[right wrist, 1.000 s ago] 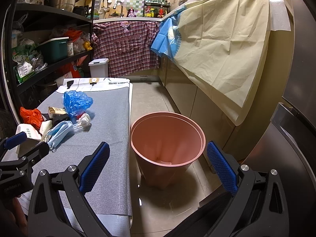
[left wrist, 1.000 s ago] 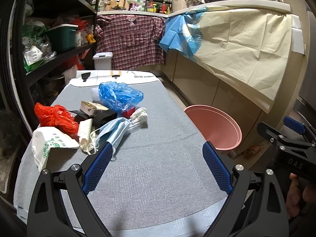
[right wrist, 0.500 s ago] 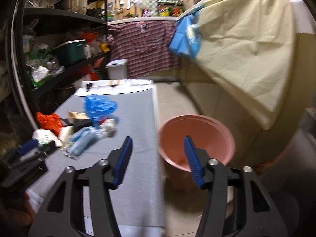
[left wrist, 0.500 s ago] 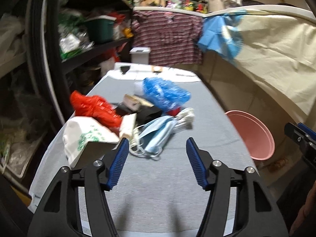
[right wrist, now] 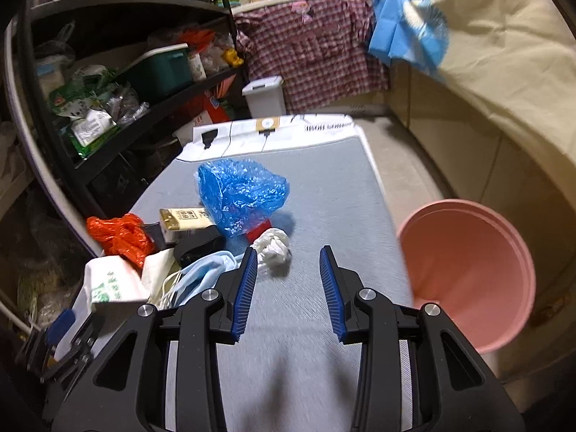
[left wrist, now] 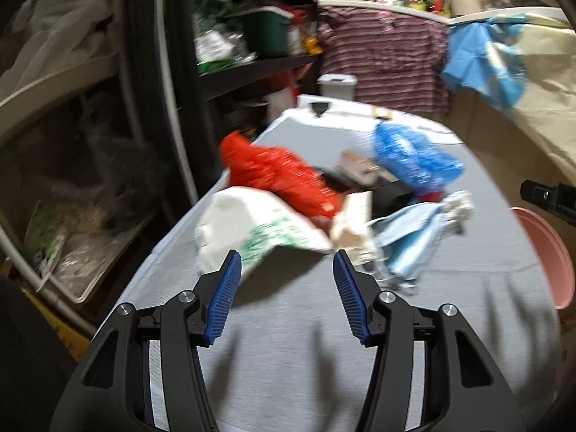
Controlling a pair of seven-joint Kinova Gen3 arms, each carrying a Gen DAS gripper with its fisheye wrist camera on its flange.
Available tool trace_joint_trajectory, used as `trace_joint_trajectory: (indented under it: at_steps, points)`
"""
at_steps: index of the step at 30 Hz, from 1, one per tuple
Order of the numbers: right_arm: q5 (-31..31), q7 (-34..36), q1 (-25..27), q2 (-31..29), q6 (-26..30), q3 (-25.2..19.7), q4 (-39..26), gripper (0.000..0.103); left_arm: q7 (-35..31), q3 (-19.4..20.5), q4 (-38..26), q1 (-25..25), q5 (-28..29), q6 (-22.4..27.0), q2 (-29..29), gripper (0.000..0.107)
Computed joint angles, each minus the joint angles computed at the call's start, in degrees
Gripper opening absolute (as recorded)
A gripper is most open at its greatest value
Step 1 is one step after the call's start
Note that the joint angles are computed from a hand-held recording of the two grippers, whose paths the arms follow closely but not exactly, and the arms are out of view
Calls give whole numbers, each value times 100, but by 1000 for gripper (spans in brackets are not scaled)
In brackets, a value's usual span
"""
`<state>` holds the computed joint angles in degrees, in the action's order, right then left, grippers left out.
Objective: Collect trash
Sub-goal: 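Grasp the white crumpled tissue with the right gripper while the left gripper grasps the white-green paper bag, then carry the tissue and paper bag over the pink bin with both grippers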
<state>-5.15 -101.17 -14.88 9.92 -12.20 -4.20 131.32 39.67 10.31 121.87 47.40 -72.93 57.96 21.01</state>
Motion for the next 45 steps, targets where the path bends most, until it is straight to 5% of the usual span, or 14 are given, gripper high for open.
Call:
trace_joint_trajectory:
  at_steps: [6,11,17,21,27,36,45]
  points:
    - [297,-219,208,761,76,-245,-559,38,-129,-124,-55,-159,205,-30,128,50]
    - [827,-605,912,1162,349,-921,-925,38,-229,-204,-96,-266,248,-201,227,45]
    - [860,-598,761,1424,473,-774,-1175,38,-349,-336,-200,-301,305,-286,361,39]
    - [837,-584,815,1496,602,-838,-1282,36,-333,-389,-209,-276,253,-297,379,25]
    - [855,-493,849,1411,547,-916,-1217,11,-275,-374,-153,-258,227,-250,299,19]
    - [718,-375,392,911,102,-471,-703,8,84,-214,79,-223,-39,-218,-14,6]
    - [557,-294,206,247,-224,-226,-115,8,438,95,247,-116,-350,63,-302,6]
